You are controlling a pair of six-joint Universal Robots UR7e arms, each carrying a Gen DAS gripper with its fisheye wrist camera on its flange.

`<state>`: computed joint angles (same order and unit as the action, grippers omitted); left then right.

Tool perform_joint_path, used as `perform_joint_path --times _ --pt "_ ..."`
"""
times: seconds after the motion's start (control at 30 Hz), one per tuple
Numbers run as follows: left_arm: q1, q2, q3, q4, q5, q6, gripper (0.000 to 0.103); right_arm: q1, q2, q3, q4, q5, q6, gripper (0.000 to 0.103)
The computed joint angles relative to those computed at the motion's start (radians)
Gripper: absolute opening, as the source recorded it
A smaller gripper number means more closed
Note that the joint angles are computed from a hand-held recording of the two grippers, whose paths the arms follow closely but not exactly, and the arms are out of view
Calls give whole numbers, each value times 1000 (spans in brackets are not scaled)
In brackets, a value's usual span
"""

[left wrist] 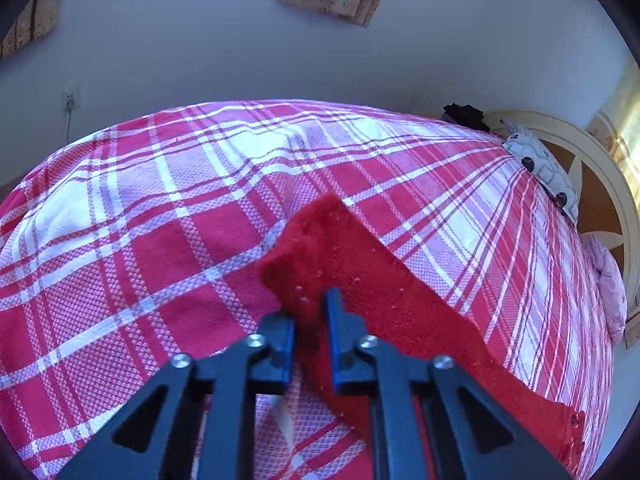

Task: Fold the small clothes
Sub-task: 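Grasp the other sleeve cuff with the left gripper and fold it across the body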

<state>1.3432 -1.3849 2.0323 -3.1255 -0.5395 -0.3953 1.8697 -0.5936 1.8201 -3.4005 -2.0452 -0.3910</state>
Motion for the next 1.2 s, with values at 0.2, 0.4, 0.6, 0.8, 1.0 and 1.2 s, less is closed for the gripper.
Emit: perform_joint_path --times 0.2,0.4,0.6,0.8,1.0,1.2 --pt "-38 -16 29 -118 -23 95 5 -7 -6 7 0 23 10 44" --pt "-209 16 49 -256 50 306 5 -22 -30 25 1 74 35 44" --pt "-390 93 72 -341 52 467 5 -46 -137 107 -52 141 134 44" --pt "-500 214 85 -320 -32 495 5 -75 -265 213 -114 74 132 44" --pt "-521 355 65 -225 -101 416 5 -144 -356 325 -181 54 179 44" --pt "-518 456 39 -36 -90 316 7 -192 -369 375 -204 85 219 44"
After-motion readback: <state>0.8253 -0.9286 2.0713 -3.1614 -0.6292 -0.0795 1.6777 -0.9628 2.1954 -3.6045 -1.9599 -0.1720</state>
